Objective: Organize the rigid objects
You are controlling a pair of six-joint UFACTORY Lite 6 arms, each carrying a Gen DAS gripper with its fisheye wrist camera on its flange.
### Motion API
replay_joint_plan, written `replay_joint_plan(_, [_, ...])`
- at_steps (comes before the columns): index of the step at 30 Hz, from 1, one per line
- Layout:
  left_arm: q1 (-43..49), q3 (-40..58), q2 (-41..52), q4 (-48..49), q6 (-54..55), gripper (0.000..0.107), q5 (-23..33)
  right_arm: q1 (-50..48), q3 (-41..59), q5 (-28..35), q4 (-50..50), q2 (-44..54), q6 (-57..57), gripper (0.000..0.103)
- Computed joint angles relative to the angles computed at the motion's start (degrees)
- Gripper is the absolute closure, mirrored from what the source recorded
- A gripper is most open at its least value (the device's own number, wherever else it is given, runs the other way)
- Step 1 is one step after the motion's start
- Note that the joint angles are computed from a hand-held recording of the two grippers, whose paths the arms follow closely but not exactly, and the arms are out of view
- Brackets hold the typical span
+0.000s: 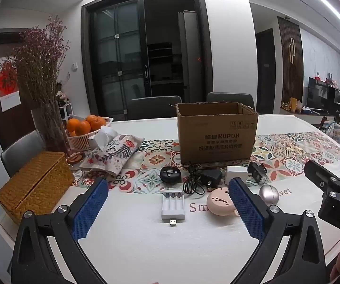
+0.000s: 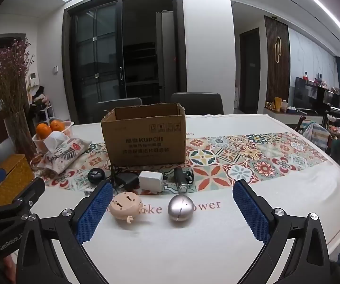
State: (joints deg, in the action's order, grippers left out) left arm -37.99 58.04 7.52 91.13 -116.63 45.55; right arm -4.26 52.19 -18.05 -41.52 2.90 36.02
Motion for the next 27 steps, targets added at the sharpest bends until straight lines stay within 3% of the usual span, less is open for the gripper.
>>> replay_joint_plan(27, [0.1,-1.0,1.1,2.1,-3.4,0.004,-0.4,-0.1,0.3,-0.2,-2.0,0.4,2.5,0.000])
